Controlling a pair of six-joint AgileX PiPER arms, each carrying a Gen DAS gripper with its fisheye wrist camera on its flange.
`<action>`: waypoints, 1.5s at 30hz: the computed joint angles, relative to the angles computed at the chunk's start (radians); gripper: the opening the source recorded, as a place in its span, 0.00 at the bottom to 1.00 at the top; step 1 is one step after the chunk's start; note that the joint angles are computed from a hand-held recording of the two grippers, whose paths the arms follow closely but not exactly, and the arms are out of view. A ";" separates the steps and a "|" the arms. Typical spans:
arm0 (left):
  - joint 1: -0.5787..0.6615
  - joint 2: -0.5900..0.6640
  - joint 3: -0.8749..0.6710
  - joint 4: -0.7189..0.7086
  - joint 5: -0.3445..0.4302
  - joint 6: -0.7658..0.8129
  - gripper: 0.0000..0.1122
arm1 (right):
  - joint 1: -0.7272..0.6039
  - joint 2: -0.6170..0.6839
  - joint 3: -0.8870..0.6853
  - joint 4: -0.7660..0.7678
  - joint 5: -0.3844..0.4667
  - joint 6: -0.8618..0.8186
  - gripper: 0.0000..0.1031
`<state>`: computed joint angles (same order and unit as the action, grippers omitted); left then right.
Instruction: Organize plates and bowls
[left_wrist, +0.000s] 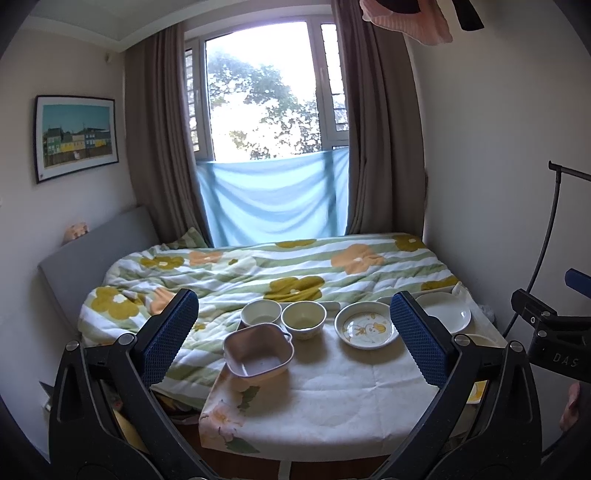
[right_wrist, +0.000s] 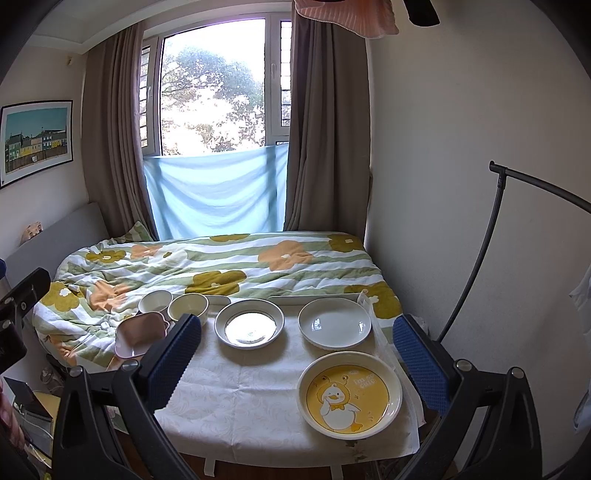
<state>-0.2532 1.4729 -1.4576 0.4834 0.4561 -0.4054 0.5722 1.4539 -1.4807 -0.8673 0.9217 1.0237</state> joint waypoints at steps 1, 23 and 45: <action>-0.001 0.001 -0.002 0.001 0.002 -0.002 0.91 | 0.000 0.000 -0.001 0.001 0.000 -0.001 1.00; 0.016 0.009 -0.022 -0.065 0.009 0.057 0.91 | -0.001 -0.001 0.005 -0.001 -0.003 0.001 1.00; 0.046 0.273 -0.314 -0.610 0.167 0.684 0.91 | -0.054 -0.034 0.080 0.058 0.101 0.081 1.00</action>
<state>-0.2068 1.7456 -1.7714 -0.1270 0.6233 0.2782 0.5180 1.4195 -1.4005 -0.8090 1.0223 1.1042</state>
